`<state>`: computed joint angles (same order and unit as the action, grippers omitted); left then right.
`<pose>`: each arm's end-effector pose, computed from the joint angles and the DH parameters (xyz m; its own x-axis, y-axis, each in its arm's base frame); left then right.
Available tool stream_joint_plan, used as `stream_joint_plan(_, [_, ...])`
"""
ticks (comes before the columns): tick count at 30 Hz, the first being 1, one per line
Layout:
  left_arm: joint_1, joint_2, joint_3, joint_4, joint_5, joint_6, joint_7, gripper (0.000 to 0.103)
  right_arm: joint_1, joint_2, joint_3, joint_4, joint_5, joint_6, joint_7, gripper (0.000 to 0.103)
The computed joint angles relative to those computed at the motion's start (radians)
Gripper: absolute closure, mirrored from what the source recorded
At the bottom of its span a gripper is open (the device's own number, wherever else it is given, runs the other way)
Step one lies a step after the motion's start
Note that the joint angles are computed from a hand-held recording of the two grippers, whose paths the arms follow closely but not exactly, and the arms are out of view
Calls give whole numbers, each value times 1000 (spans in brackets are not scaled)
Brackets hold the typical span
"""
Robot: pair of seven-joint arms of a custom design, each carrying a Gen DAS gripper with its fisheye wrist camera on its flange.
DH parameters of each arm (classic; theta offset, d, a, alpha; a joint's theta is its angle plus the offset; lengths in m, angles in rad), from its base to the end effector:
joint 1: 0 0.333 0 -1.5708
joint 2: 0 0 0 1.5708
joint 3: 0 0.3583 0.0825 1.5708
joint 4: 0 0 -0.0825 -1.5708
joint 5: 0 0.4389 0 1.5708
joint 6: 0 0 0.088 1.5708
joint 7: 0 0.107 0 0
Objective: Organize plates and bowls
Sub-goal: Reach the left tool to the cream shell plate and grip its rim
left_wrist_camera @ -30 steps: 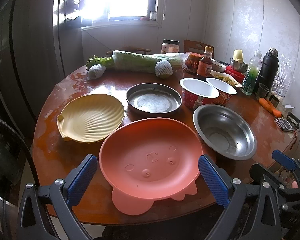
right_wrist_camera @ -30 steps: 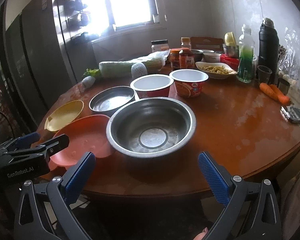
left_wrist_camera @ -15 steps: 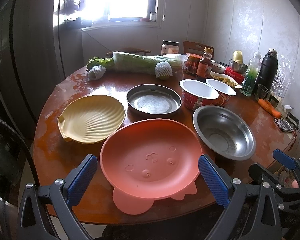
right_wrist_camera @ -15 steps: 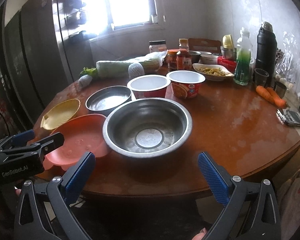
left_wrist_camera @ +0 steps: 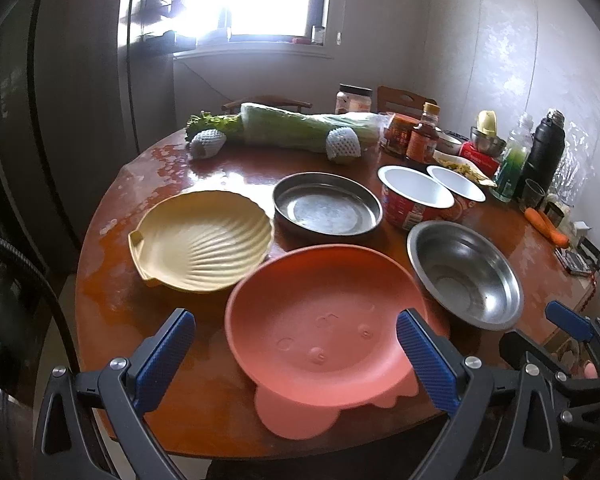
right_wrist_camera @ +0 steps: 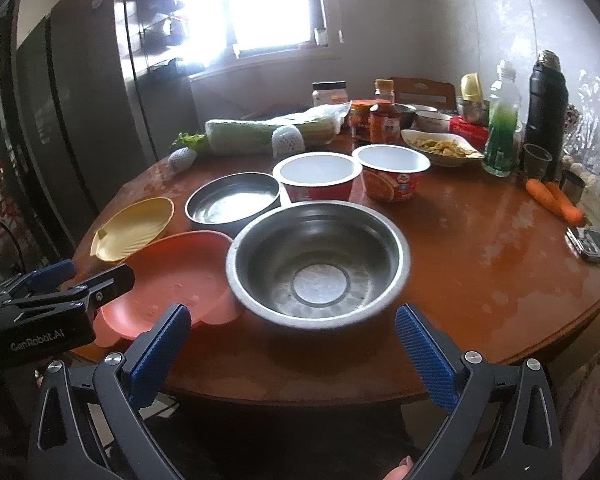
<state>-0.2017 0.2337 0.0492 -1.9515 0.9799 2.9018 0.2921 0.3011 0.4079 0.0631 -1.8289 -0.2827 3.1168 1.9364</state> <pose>0.6747 -0.1562 0.4318 0.1995 -0.9761 0.0864 -0.6417 -0.1968 -0.7413 0.6949 0.2839 0.4210 0.2952 -0.9517 -0.0845 -0.6287 -0.1269 -0.7672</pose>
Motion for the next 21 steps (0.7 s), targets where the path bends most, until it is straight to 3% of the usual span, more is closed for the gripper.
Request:
stream_joint_plan(10, [41,-2,28,-6,-28,17,0,1,-59,103,135,170,74,-95,-154,1])
stream_joint_plan(16, [71,7,58,15,-33,8,4,1,-18,186,136,316,107,-173,-230,1])
stream_joint_plan(21, [119,42,45,52,-128,-5,132,1,1,266,159,451,161,-256,-302,2])
